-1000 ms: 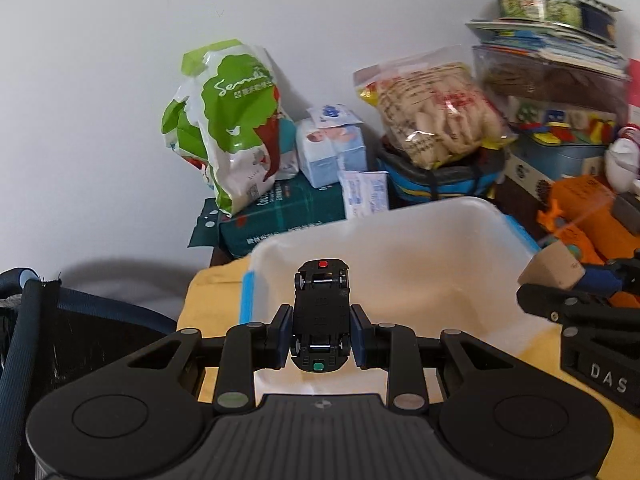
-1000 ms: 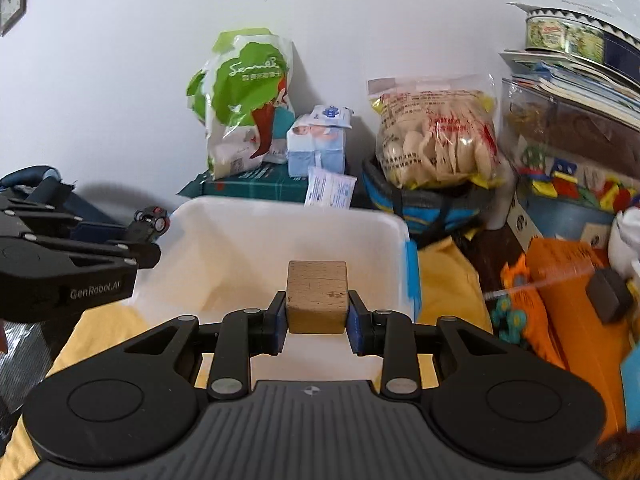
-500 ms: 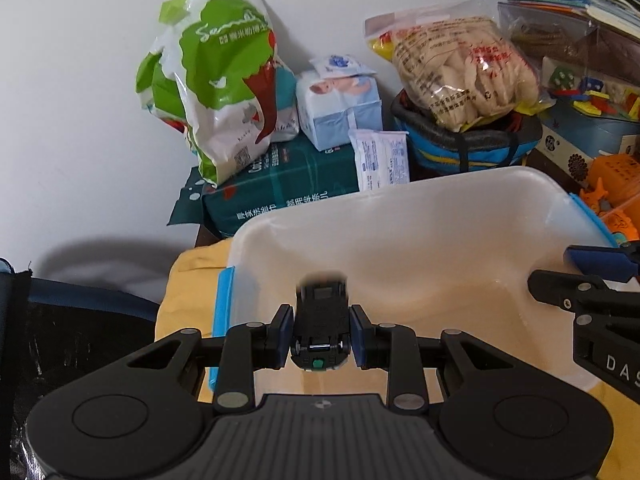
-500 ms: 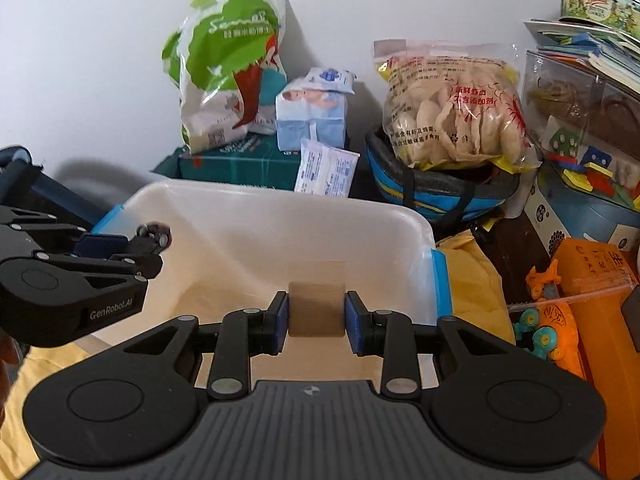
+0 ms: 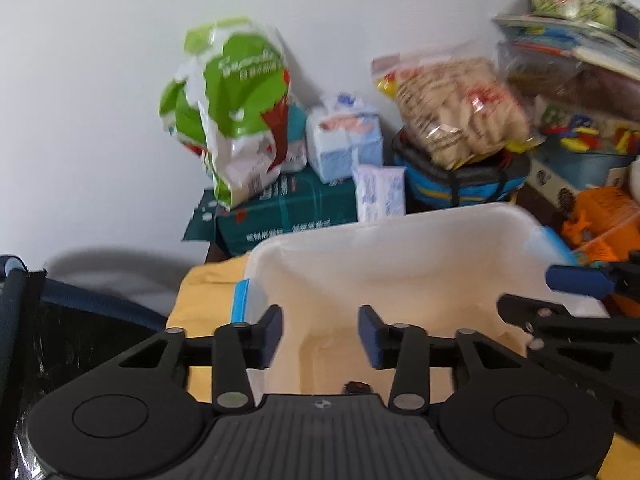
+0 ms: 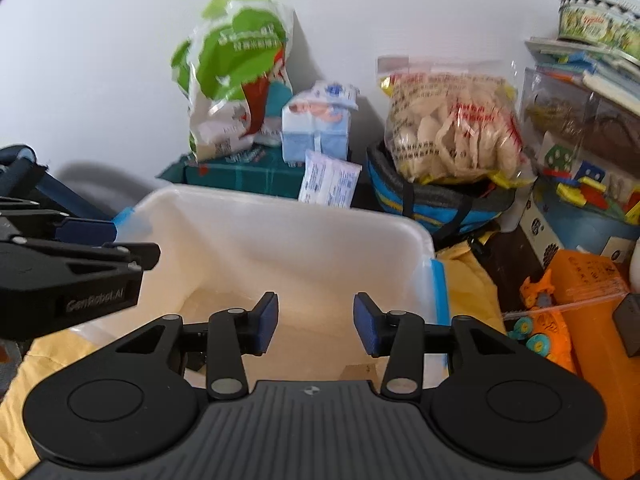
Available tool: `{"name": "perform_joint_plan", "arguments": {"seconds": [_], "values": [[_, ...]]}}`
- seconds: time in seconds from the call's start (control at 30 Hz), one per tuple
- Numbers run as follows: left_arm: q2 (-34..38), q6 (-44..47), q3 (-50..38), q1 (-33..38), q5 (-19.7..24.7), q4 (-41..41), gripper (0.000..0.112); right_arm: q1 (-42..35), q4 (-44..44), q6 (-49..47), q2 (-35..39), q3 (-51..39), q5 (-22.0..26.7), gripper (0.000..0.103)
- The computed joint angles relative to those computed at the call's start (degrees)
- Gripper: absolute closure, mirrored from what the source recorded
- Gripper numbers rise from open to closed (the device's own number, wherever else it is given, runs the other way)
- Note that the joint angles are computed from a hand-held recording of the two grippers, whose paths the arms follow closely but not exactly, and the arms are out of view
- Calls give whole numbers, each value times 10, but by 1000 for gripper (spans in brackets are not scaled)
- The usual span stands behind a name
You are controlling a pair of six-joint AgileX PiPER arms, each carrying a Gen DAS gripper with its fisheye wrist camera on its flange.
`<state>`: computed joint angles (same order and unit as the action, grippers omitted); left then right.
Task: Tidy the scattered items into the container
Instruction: 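Open both tools to drop the wooden cube and black car into the box, then move both open tools back down to the toy pile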
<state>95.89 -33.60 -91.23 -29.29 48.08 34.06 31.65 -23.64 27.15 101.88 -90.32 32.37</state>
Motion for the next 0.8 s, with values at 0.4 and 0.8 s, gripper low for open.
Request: {"name": "perform_joint_plan", "arguments": {"seconds": [0.4, 0.8], "values": [[-177, -101, 233, -98, 9, 55, 39, 38, -124, 149, -214, 270, -73, 13], [-216, -230, 440, -165, -28, 81, 39, 114, -145, 296, -266, 462, -58, 9]]}}
